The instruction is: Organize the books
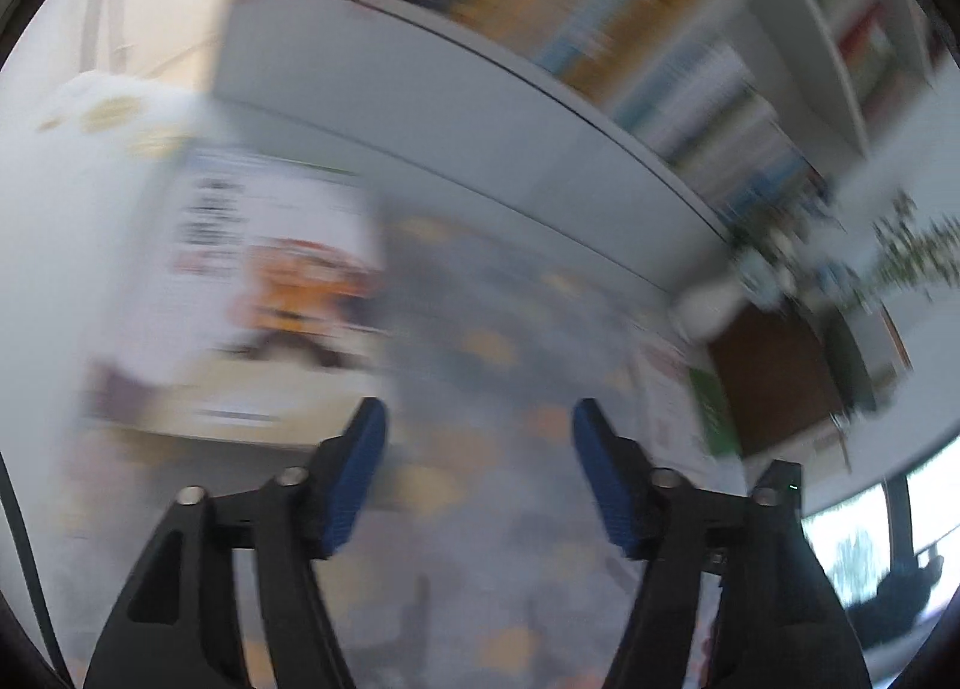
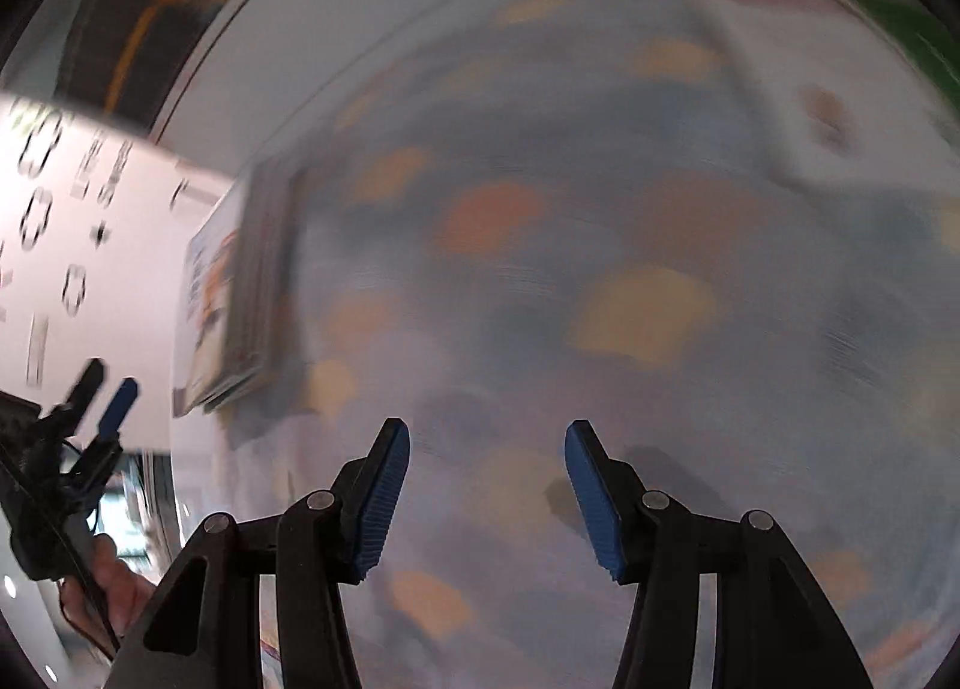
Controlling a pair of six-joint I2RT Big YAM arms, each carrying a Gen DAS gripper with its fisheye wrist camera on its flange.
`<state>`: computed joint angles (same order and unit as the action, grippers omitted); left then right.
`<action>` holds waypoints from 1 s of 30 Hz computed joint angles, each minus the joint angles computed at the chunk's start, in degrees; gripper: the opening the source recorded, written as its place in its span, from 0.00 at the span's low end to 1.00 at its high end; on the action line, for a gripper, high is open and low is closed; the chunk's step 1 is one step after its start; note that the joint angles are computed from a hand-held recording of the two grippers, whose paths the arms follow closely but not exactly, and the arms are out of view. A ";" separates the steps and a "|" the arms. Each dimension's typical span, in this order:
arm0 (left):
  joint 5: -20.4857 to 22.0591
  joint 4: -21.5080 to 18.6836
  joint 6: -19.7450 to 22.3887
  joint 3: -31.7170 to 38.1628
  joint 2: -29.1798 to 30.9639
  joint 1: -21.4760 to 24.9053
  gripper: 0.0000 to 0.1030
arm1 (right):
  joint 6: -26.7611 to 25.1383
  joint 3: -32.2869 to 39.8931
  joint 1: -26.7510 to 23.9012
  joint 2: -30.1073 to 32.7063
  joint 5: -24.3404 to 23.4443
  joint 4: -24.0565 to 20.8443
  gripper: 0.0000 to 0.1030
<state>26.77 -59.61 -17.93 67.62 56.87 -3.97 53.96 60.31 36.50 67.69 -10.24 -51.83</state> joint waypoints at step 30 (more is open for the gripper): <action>-6.35 -4.49 -4.94 54.95 56.08 -37.94 0.70 | -8.78 -15.03 -46.28 -20.02 -9.92 -1.85 0.50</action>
<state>20.42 -64.10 -22.87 122.57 112.96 -41.92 45.19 45.28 -9.77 47.68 -20.16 -53.68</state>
